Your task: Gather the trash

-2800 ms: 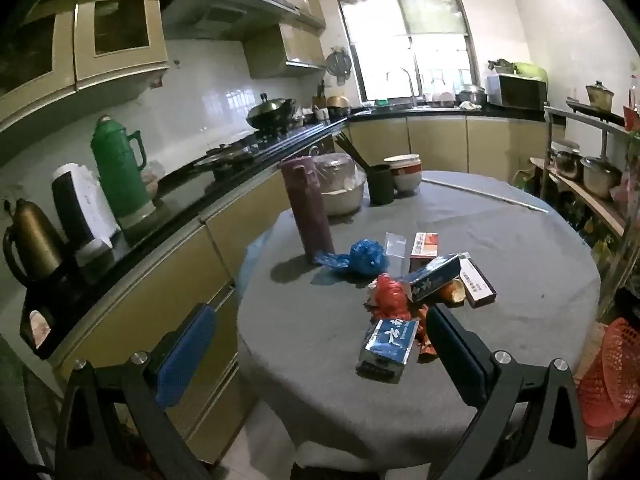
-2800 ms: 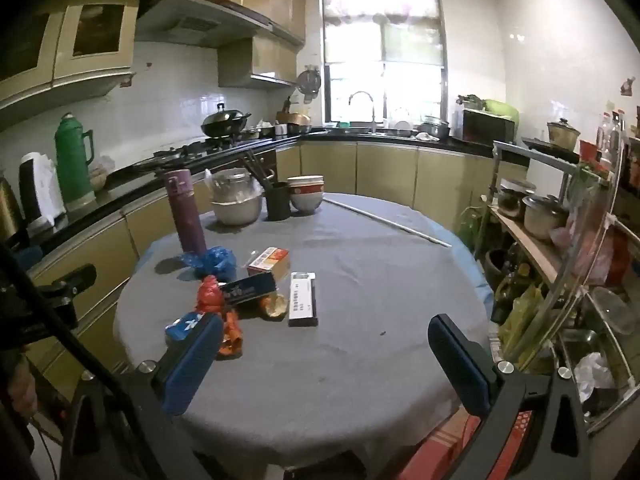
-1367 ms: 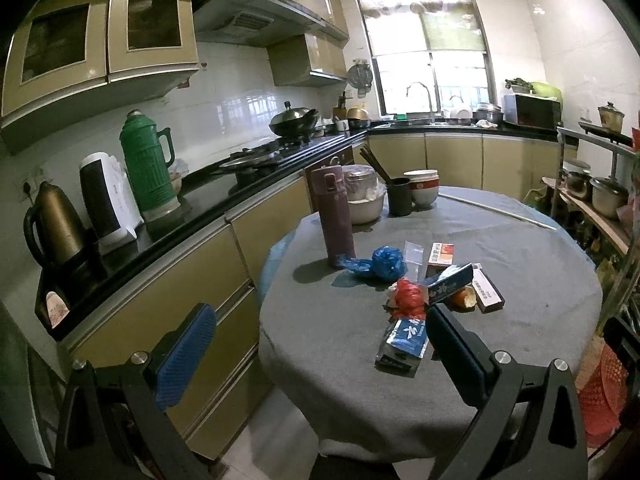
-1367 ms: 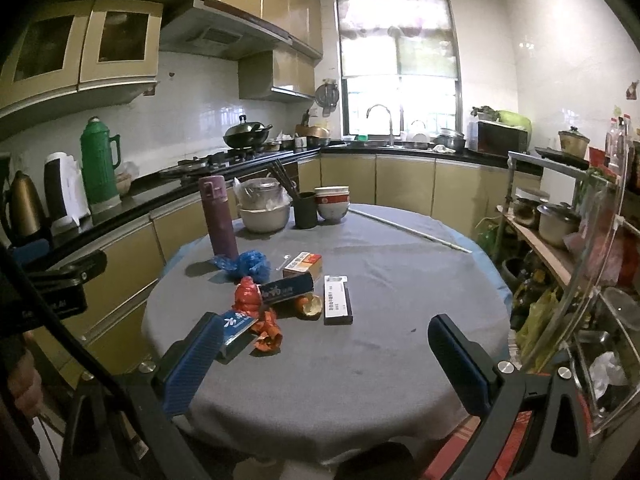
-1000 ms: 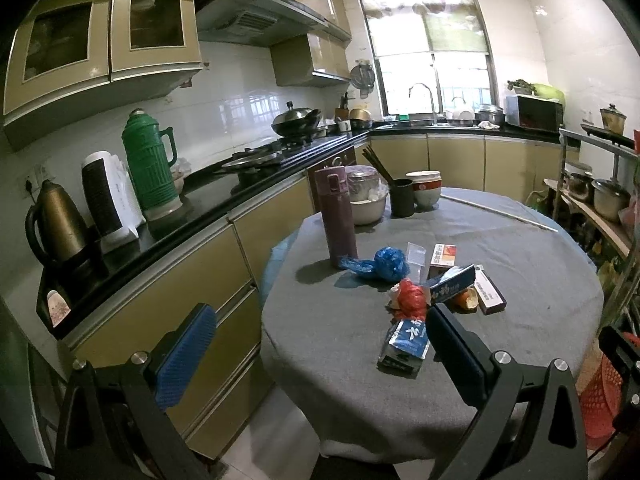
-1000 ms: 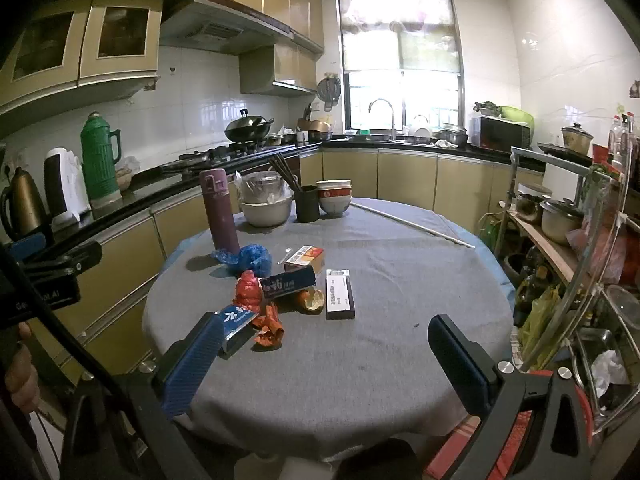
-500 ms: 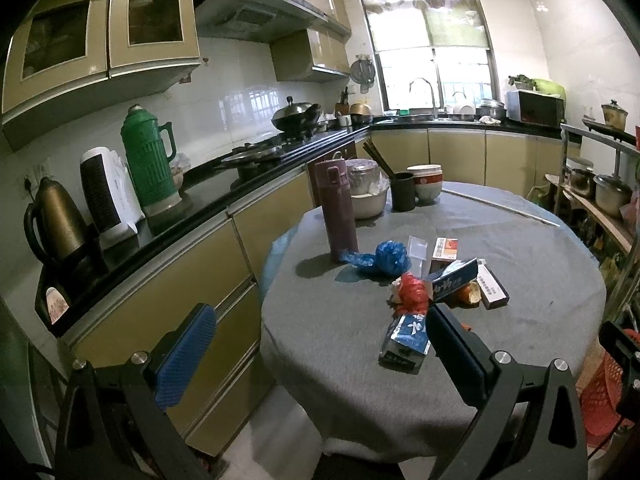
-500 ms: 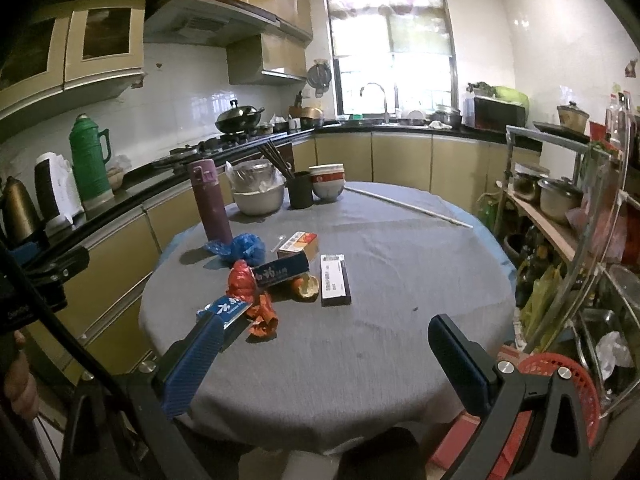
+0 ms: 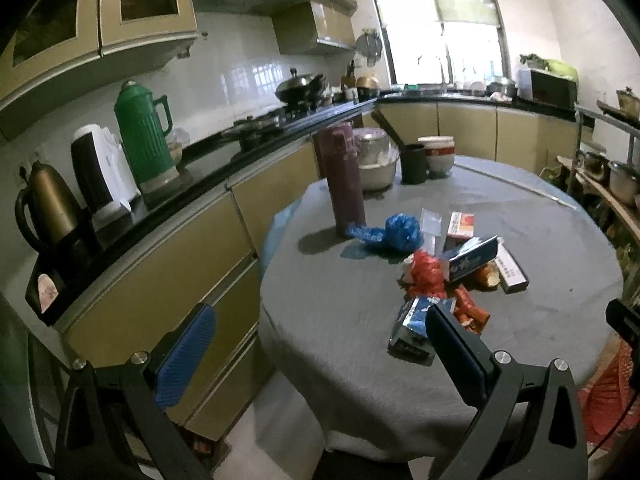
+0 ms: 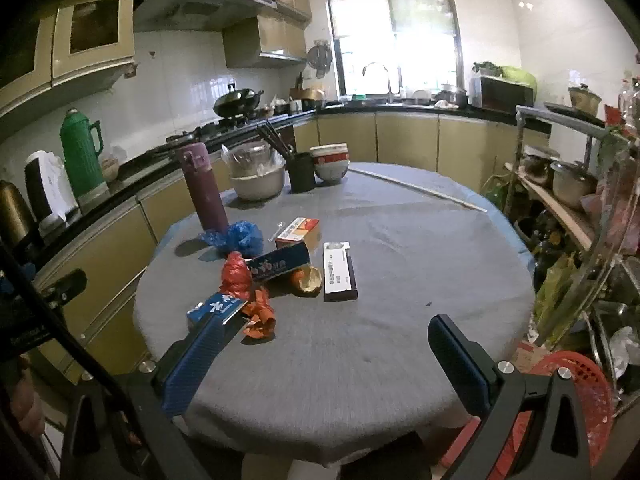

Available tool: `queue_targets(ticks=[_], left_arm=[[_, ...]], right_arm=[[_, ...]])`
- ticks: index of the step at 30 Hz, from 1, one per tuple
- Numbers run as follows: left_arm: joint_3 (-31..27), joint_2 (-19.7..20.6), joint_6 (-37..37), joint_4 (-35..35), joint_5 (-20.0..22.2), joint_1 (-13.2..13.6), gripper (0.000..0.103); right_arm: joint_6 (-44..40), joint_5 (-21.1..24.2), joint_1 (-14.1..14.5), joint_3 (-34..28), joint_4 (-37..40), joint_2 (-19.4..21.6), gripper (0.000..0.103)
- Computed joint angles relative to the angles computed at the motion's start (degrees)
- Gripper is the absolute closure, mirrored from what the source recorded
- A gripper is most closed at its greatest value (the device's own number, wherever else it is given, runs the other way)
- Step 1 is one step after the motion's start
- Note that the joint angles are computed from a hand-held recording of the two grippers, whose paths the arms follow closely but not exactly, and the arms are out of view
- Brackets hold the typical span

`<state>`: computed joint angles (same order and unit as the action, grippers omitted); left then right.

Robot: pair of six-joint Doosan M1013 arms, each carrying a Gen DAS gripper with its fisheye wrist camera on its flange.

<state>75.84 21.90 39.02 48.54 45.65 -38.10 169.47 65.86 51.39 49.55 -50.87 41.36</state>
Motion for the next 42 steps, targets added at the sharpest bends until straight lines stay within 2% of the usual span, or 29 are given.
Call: queue_targets(ticks=[6,14,15,17,20,22,24,28,34,35,36,38,40,42], left_arm=[[-4.5,3.8,5.2,-6.1,3.0,0.7,0.0],[-12.2,10.0,19.8,-27.9,6.3,4.0,0.0],[-13.0,10.8,21.5,-30.6,6.9,4.4,0.0],[-14.0,11.8,23.8,-34.4,7.3,4.8,0.0],[-15.1,13.1,27.7,-39.8,7.1,5.3,0.0],[-15.6,13.6,30.6,-43.8,7.0,5.7,0.0],[-15.9,14.2,33.3,-47.4,7.0,6.0,0.0],[-17.6,15.8,34.8,-50.3,8.7,6.7,0.0],[-19.6,17.9,37.1,-53.9,10.0,7.3,0.001],[-20.0,18.3,37.3,-54.3,10.3,7.3,0.002],[-20.4,18.6,37.3,-54.6,10.7,7.4,0.008],[-20.3,18.6,36.8,-53.5,9.9,7.3,0.015],[-20.2,18.6,37.7,-54.1,9.5,7.3,0.027],[-19.8,18.4,38.0,-54.6,8.8,7.4,0.027]], right_arm=[[-2.6,-4.0,-3.3,0.3,6.1,0.8,0.0],[-8.4,-8.2,-9.0,-1.6,19.0,3.3,0.0],[-9.3,-8.4,-9.7,-2.3,20.8,3.8,0.001],[-11.1,-8.5,-11.0,-4.0,24.1,5.1,0.012],[-13.7,-5.2,-12.3,-8.5,27.5,8.1,0.024],[-15.5,-5.0,-13.1,-9.8,30.7,9.0,0.027],[-17.1,-2.4,-13.3,-12.0,31.6,10.3,0.027],[-21.1,1.9,-13.9,-17.1,34.9,13.4,0.027],[-26.4,12.8,-13.7,-31.0,31.6,20.7,0.027],[-27.7,14.5,-13.6,-33.6,31.0,22.1,0.03],[-28.9,16.4,-13.6,-36.2,30.2,23.3,0.034],[-31.4,18.3,-13.5,-39.5,29.1,25.0,0.053],[-30.6,15.6,-13.6,-35.7,29.2,23.1,0.053],[-28.3,11.4,-13.7,-29.0,29.0,19.8,0.053]])
